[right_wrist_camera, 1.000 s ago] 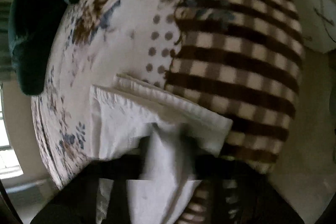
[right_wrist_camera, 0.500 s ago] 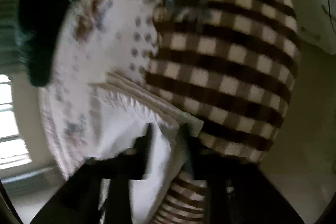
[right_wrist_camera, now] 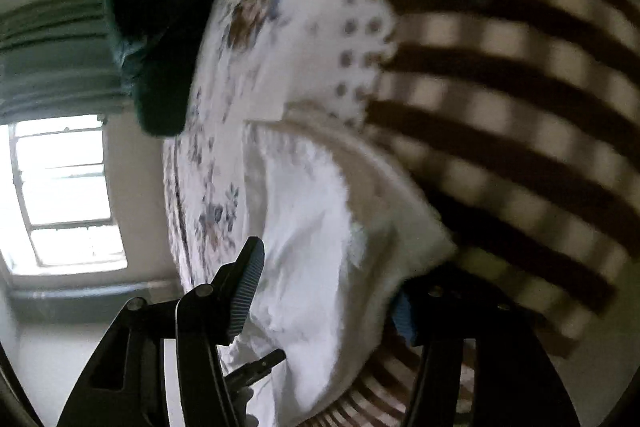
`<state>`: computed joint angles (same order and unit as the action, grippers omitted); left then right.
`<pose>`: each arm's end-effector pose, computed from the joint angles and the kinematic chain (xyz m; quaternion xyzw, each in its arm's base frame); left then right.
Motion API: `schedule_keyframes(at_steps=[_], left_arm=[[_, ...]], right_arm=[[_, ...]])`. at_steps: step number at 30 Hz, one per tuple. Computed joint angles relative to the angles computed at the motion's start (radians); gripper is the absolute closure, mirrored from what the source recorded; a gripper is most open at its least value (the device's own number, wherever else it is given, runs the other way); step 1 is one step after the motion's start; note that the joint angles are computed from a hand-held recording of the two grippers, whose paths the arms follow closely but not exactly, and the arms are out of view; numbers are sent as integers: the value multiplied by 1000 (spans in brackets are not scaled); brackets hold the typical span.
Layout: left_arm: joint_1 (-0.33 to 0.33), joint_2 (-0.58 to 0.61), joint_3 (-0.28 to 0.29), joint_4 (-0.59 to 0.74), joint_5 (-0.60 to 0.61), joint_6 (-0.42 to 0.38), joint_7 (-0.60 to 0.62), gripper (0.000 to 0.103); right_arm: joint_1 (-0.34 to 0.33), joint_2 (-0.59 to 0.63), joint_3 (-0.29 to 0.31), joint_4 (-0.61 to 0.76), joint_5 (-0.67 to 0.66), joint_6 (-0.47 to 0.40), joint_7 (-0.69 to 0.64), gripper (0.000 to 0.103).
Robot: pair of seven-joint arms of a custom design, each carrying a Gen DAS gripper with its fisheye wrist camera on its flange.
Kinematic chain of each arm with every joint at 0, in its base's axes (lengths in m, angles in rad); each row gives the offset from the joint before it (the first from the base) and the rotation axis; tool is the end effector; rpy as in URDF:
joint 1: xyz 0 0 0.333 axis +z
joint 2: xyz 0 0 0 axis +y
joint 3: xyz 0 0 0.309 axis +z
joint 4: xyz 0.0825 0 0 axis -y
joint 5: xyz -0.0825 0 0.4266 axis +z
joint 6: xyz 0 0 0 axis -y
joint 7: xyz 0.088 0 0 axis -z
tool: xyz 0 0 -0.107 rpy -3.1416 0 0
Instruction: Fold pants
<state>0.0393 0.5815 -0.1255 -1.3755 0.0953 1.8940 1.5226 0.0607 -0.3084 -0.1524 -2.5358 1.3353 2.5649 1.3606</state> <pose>0.7450 -0.0407 0.3518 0.6880 -0.7251 -0.0286 0.0116 0.4813 -0.0578 0.3738 -0.2702 0.8495 0.1638 0.4225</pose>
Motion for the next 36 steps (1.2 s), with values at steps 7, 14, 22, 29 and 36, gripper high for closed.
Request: schedule_keyframes(at_steps=[7, 14, 22, 29, 36], left_arm=[[-2, -17, -1, -26, -1, 1, -17, 0], [8, -58, 19, -13, 15, -74, -61, 0], [127, -189, 48, -132, -62, -65, -7, 0], [261, -316, 122, -284, -118, -58, 73, 0], [377, -367, 195, -366, -88, -1, 152, 0]], right_arm=[[25, 108, 37, 69, 199, 24, -171, 91], [76, 82, 119, 132, -18, 183, 58, 92], [159, 105, 208, 285, -519, 148, 418, 93], [290, 343, 296, 532, -783, 108, 625, 93], [470, 558, 337, 737, -1027, 43, 745, 93]])
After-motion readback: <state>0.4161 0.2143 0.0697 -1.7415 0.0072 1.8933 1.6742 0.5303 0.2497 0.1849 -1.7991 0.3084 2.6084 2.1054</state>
